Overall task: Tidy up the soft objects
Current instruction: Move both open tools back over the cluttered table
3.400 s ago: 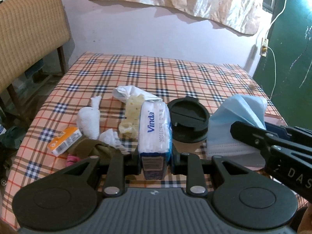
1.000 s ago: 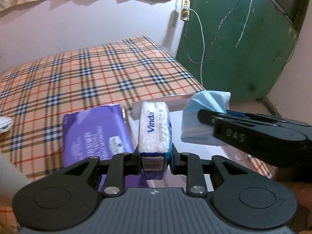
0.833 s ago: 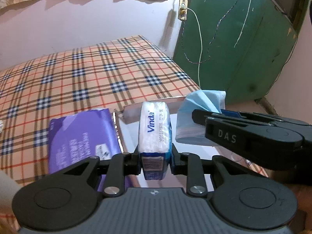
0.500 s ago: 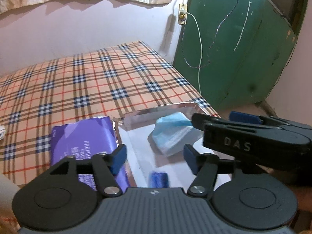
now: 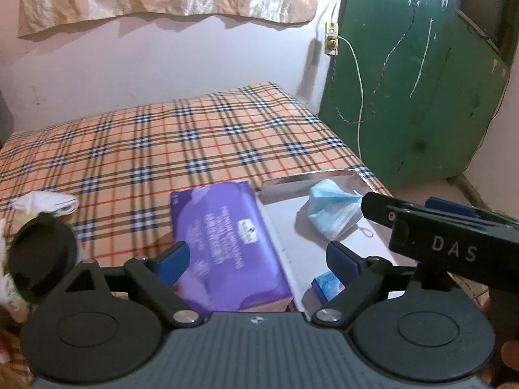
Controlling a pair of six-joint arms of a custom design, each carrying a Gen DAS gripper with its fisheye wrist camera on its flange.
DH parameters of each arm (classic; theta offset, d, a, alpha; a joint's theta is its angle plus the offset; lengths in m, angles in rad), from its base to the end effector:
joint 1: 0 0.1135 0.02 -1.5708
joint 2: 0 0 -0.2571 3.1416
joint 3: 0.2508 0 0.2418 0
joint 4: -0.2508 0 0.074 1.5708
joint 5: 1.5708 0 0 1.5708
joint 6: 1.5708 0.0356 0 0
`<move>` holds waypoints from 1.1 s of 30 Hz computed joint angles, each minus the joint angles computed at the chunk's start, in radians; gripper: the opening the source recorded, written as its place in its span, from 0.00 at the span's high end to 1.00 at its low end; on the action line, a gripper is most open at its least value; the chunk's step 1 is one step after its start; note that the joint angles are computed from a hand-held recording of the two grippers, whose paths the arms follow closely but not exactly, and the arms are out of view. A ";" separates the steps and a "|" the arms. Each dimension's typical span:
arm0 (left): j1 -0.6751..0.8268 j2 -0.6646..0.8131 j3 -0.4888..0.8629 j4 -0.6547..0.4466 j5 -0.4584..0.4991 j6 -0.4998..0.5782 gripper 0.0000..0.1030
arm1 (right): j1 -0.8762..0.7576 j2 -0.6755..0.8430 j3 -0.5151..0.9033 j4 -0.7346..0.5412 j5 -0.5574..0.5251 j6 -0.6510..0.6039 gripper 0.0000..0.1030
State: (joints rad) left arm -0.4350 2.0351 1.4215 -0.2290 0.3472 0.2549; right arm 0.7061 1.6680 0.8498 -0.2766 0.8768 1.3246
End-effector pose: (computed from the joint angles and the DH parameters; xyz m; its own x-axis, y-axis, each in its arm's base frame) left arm 0.3873 -0.1933 0.1774 -0.5033 0.4953 -0.7081 0.7529 0.6535 -0.0780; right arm 0.2409 0.1694 0.1534 -0.3074 0.5531 -0.7743 0.6201 0.7337 0.2779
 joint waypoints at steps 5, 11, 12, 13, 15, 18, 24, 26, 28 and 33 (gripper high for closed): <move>0.041 -0.046 -0.054 -0.004 0.006 0.044 0.09 | 0.052 0.033 0.031 0.010 -0.010 0.051 0.12; 0.088 -0.070 -0.089 -0.008 0.011 0.064 0.08 | 0.093 0.077 0.113 -0.064 -0.022 0.081 0.12; 0.095 -0.075 -0.095 -0.008 0.012 0.066 0.08 | 0.103 0.089 0.132 -0.085 -0.010 0.089 0.12; 0.101 -0.079 -0.100 -0.006 0.013 0.069 0.08 | 0.110 0.099 0.148 -0.108 0.000 0.097 0.12; 0.113 -0.085 -0.109 -0.005 0.013 0.074 0.08 | 0.129 0.121 0.186 -0.152 0.018 0.117 0.12; 0.134 -0.097 -0.125 -0.003 0.020 0.083 0.08 | 0.139 0.132 0.201 -0.137 0.023 0.095 0.12; 0.166 -0.113 -0.152 0.001 0.025 0.104 0.08 | 0.160 0.192 0.271 -0.161 0.023 0.096 0.12; 0.179 -0.118 -0.168 0.009 0.030 0.120 0.08 | 0.171 0.212 0.290 -0.156 0.018 0.095 0.12; 0.199 -0.119 -0.181 0.010 0.038 0.137 0.08 | 0.180 0.236 0.320 -0.165 0.014 0.096 0.12; 0.251 -0.110 -0.187 -0.015 0.053 0.173 0.08 | 0.199 0.298 0.374 -0.148 -0.007 0.089 0.12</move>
State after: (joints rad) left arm -0.1845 1.9247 1.2345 -0.2440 0.4000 0.4282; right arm 0.9049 1.9659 1.2242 -0.4248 0.8700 1.4139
